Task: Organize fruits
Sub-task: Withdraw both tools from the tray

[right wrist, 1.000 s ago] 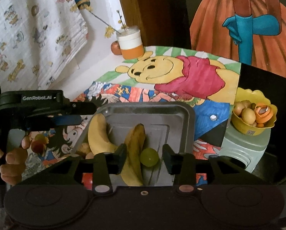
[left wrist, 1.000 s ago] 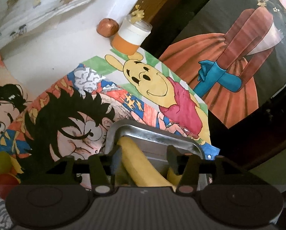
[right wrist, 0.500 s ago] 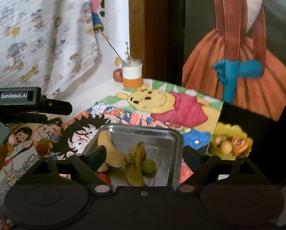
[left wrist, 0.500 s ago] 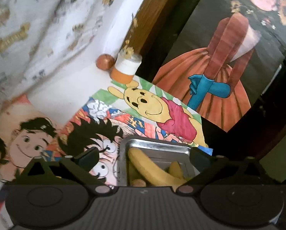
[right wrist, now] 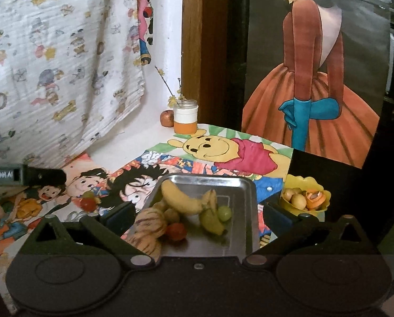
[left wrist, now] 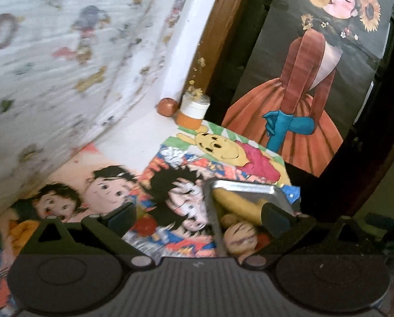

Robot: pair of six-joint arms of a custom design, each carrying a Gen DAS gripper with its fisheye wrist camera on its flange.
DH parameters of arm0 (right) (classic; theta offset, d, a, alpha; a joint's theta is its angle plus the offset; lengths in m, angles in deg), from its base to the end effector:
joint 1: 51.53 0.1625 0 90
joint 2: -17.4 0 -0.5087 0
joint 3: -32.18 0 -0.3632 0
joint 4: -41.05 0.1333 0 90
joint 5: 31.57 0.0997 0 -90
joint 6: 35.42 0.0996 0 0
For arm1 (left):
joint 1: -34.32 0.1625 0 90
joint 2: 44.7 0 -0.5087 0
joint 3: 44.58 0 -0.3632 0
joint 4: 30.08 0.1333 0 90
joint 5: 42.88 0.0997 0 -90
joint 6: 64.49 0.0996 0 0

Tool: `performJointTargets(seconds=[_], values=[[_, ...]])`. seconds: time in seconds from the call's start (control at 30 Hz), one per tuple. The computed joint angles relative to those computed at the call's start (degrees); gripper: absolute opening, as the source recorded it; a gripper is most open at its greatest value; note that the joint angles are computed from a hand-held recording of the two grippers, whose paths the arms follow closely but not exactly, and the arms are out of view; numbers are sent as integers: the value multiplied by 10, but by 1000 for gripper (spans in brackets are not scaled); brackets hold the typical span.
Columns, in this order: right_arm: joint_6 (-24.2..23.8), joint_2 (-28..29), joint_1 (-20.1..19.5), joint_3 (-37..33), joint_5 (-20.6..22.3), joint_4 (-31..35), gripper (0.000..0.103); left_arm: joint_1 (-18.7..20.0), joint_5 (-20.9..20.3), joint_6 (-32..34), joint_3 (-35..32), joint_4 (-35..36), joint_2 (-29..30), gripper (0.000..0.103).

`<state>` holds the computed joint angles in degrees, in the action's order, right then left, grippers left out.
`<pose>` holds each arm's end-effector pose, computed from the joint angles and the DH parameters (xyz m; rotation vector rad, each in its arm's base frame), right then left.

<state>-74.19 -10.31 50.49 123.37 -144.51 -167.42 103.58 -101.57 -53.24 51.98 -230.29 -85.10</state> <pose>0.2475 -0.7089 0.1031 0.7787 -2.2154 1.0728 -0.0809 -0.7361 0.2213 0.3306 2.3950 -1.2721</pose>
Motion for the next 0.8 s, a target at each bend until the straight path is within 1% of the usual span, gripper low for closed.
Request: performJointTargets(seconds=[0.1, 0.2, 0.27, 0.37, 0.43, 0.53, 0.6, 0.7, 0.8], values=[[7, -3, 12, 29, -13, -21, 102, 1, 13, 17, 41, -30, -17, 103], [11, -5, 20, 58, -18, -38, 102, 5, 23, 33, 73, -40, -34, 103], [23, -4, 24, 77, -23, -53, 102, 7, 32, 41, 90, -48, -41, 103], [54, -1, 26, 106, -27, -73, 102, 14, 38, 23, 107, -38, -52, 103], [71, 2, 29, 122, -34, -80, 102, 20, 32, 8, 114, -19, -61, 103], [92, 9, 32, 138, -48, -88, 102, 24, 39, 19, 124, -13, -66, 103], [112, 14, 33, 142, -55, -81, 102, 26, 46, 25, 129, -12, -69, 103], [141, 17, 32, 141, -55, -47, 102, 30, 59, 29, 134, 1, -73, 103], [149, 25, 36, 130, -67, -11, 102, 33, 77, 35, 138, 0, -73, 103]])
